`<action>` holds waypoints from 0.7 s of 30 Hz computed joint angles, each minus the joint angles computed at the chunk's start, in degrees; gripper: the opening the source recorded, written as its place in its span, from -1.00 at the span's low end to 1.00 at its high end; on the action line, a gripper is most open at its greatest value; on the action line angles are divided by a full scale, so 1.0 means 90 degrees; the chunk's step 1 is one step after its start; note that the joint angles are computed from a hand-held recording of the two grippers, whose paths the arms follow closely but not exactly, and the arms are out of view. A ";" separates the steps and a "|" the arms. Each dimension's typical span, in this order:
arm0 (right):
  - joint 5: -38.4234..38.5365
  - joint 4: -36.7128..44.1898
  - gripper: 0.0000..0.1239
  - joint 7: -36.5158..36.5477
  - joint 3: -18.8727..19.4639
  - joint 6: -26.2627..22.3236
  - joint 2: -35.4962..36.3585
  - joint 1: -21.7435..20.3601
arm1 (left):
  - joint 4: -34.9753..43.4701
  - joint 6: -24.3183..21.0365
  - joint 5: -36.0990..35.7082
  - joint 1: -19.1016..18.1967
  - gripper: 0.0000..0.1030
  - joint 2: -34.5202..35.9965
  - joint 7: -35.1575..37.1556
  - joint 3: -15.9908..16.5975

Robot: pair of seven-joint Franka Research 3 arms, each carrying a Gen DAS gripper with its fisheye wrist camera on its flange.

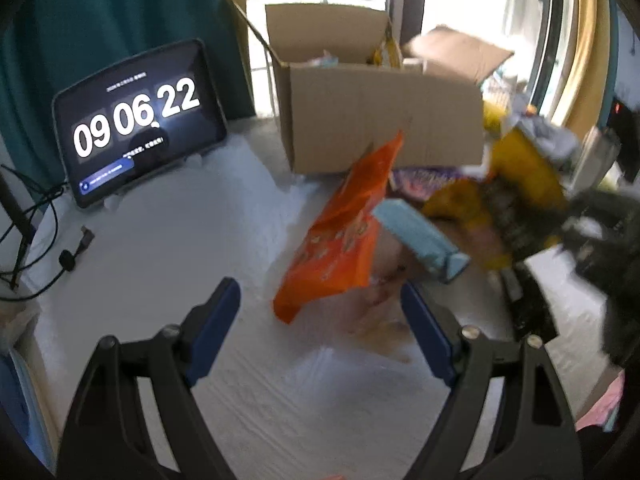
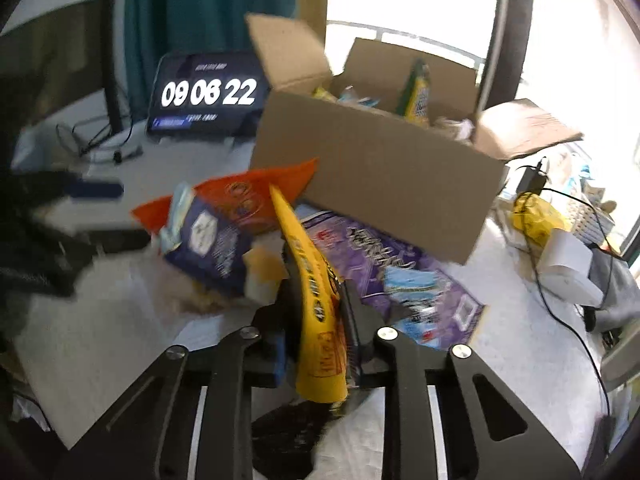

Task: Organize snacks
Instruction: 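Grasp the orange snack bag with the left gripper while the right grasps a yellow-black bag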

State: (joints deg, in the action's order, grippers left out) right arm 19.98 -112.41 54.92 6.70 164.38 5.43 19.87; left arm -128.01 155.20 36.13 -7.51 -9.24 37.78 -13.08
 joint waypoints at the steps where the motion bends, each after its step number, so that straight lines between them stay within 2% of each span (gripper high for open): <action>1: 0.0152 0.0027 -0.68 -0.0078 0.0007 0.0009 -0.0016 -0.0044 | 0.0082 -0.0057 0.0010 0.0009 0.63 0.0096 0.0017 -0.0002; 5: 0.0821 0.0158 -0.70 -0.0440 0.0032 -0.0128 -0.0027 -0.0184 | 0.0439 -0.0106 0.0190 0.0055 0.63 0.0481 -0.0092 0.0060; 8: 0.1194 0.0214 -0.70 -0.0629 0.0029 -0.0247 -0.0025 -0.0249 | 0.0627 0.0041 0.0303 0.0077 0.61 0.0687 -0.0173 0.0160; 16: 0.1674 0.0365 -0.69 -0.0793 -0.0028 -0.0636 0.0072 -0.0348 | 0.1121 -0.0024 -0.0098 -0.0002 0.61 0.1273 0.0482 0.0346; 17: 0.1648 0.0411 -0.69 -0.0712 -0.0045 -0.0713 0.0117 -0.0353 | 0.1147 0.0000 -0.0210 -0.0004 0.56 0.1329 0.0588 0.0358; 18: 0.1582 0.0486 -0.69 -0.0581 -0.0070 -0.0851 0.0185 -0.0362 | 0.1142 0.0084 -0.0469 0.0012 0.35 0.1384 0.0807 0.0365; 19: 0.1554 0.0545 -0.69 -0.0481 -0.0079 -0.0972 0.0238 -0.0373 | 0.1150 0.0144 -0.0700 0.0027 0.25 0.1438 0.1018 0.0369; 21: 0.1620 0.0585 -0.69 -0.0405 -0.0065 -0.1069 0.0301 -0.0406 | 0.1115 0.0316 -0.0994 0.0044 -0.08 0.1502 0.1321 0.0380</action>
